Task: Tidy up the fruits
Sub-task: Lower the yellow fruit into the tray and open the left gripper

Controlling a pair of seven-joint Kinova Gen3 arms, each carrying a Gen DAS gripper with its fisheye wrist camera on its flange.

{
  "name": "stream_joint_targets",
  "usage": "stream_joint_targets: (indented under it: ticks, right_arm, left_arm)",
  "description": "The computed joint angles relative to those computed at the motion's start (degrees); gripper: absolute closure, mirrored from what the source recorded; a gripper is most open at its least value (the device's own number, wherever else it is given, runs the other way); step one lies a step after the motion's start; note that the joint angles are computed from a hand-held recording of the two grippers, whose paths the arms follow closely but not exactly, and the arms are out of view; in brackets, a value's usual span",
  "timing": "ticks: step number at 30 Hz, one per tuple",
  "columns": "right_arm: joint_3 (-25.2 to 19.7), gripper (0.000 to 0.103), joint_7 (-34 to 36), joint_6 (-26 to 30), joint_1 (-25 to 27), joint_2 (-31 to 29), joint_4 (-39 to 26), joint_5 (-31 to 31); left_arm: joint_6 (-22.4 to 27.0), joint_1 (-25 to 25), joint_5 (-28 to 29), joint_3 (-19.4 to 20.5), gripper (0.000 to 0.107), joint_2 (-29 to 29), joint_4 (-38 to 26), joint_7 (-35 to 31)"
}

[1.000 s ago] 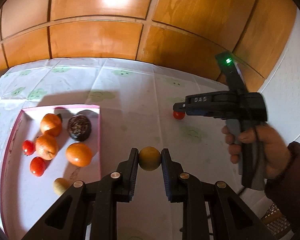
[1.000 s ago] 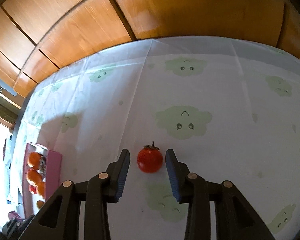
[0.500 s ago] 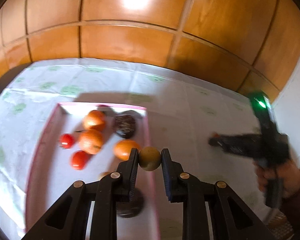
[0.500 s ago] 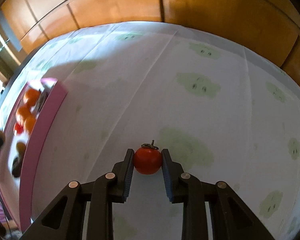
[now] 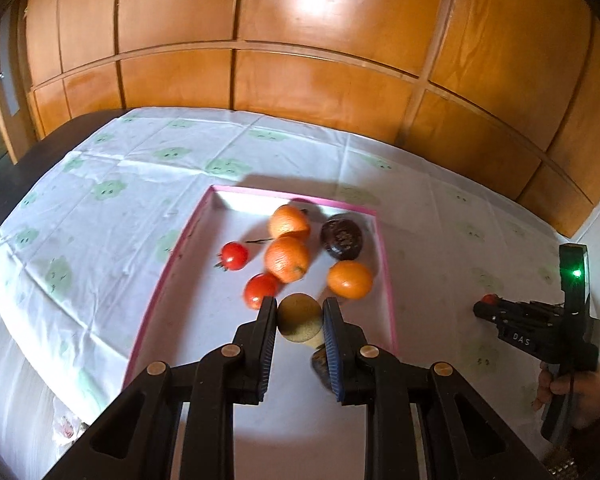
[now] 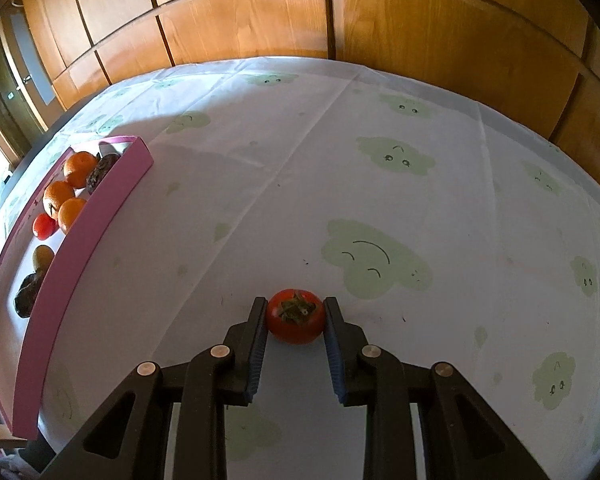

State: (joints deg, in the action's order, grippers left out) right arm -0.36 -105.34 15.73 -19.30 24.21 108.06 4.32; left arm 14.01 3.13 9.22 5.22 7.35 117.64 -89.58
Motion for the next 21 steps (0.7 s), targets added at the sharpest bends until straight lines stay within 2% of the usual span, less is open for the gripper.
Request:
stream_joint_targets:
  ticks: [3,9,11,16,18,21]
  right_arm:
    - [2.3,0.076,-1.4,-4.3,-2.3,-0.5,2.7,1.1]
    - [10.3,0.076,-5.1,-10.6,-10.1,-0.6,6.3,2.8]
    - [11.8,0.076,-4.9,-12.4,-11.5,-0.6,7.4,2.6]
    - [13.6,0.076,-3.2,-14.3,-13.1,-0.5,8.4,0.5]
    - [14.1,0.076,-2.4,-14.9,-13.6,-0.5,8.8,-0.4]
    - [14.7,0.076,-1.2,-15.5,-14.2,-0.5,9.1,-1.7]
  left_arm:
    - [-0.5,1.2,-2.0,-1.3,0.084,-0.7,0.9,2.1]
    - [-1.8,4.2,-9.4,-4.3,0.084,-1.6,2.3,8.9]
    - [-1.6,3.6,-10.2,-4.1,0.084,-1.6,2.5,9.7]
    - [-1.4,4.4,-14.2,-5.4,0.084,-1.0,2.8,13.6]
    - [-1.4,6.2,-17.8,-7.2,0.084,-0.8,3.1,17.1]
    - [-1.3,5.5,-18.8,-6.6,0.084,-0.7,3.3,18.0]
